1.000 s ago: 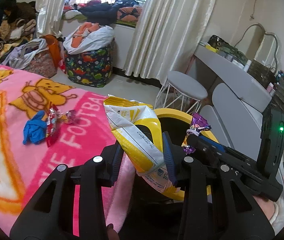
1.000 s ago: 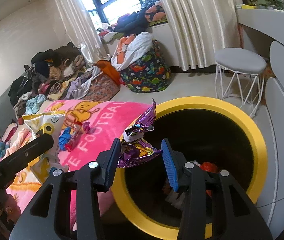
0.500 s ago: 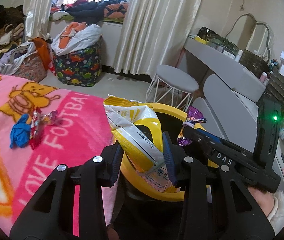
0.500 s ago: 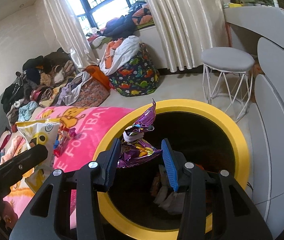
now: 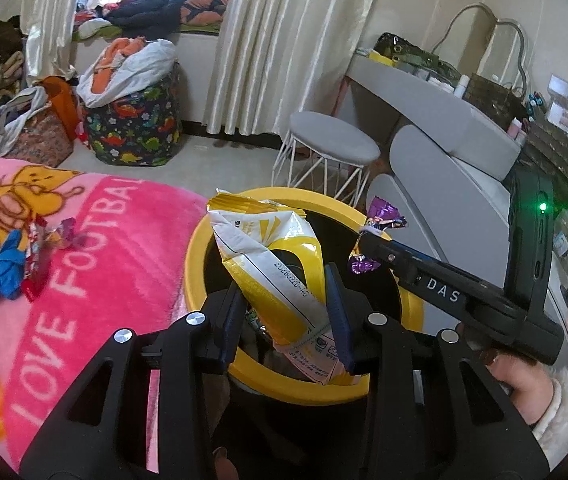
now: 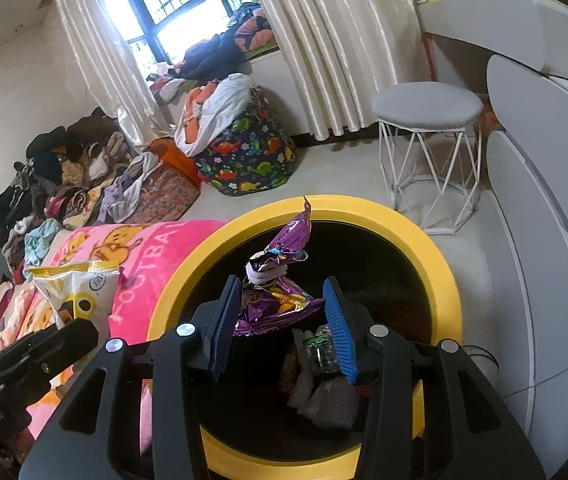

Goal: Collect trash
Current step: 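Carry the purple wrapper and yellow chip bag over the yellow bin, then open both tools to drop the wrapper and chip bag into the bin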

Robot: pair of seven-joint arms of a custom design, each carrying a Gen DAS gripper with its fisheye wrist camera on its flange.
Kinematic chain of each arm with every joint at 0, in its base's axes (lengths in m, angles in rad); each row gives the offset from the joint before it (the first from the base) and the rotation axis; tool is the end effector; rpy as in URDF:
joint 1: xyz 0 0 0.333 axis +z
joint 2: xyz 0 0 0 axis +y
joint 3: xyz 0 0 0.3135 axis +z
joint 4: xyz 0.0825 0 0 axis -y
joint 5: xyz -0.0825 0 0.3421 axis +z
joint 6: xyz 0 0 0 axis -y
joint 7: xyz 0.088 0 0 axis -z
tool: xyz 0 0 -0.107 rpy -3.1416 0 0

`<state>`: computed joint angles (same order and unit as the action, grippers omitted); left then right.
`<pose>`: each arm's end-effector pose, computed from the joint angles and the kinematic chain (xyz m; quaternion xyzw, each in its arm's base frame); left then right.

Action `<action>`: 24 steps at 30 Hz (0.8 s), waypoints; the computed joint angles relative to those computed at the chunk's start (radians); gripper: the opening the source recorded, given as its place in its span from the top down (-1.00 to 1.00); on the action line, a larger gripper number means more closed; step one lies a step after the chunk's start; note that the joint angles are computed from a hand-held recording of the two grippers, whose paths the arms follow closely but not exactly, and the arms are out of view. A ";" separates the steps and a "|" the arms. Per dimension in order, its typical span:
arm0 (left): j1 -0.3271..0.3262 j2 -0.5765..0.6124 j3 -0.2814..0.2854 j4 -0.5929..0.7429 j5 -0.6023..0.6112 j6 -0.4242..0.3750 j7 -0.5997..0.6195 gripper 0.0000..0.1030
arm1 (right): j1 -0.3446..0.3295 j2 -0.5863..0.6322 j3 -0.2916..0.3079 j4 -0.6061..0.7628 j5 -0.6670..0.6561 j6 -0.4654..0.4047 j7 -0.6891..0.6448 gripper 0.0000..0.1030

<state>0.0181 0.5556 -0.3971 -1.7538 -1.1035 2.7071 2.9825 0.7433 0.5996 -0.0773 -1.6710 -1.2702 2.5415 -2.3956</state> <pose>0.6296 -0.1799 0.3248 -0.3665 0.8278 -0.4230 0.0393 0.5130 0.4276 0.3024 -0.4154 0.8030 -0.2493 0.3472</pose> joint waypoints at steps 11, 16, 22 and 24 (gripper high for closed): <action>-0.030 0.050 0.010 0.036 0.108 0.004 -0.083 0.40 | -0.012 -0.017 0.005 -0.044 0.001 0.005 0.026 0.20; -0.037 0.080 0.009 0.064 0.176 -0.001 -0.138 0.40 | -0.018 -0.021 0.007 -0.056 0.001 0.004 0.031 0.17; -0.032 0.113 -0.003 0.097 0.233 -0.017 -0.181 0.40 | -0.026 -0.021 0.011 -0.062 0.011 0.012 0.029 0.12; -0.026 0.118 -0.009 0.102 0.240 -0.022 -0.192 0.39 | -0.026 -0.021 0.011 -0.063 0.015 0.010 0.030 0.10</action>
<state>-0.0078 0.6732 -0.4064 -1.6516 -0.8635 2.6848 2.7909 0.7178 0.5784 -0.0667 -1.7338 -1.2549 2.5510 -2.3653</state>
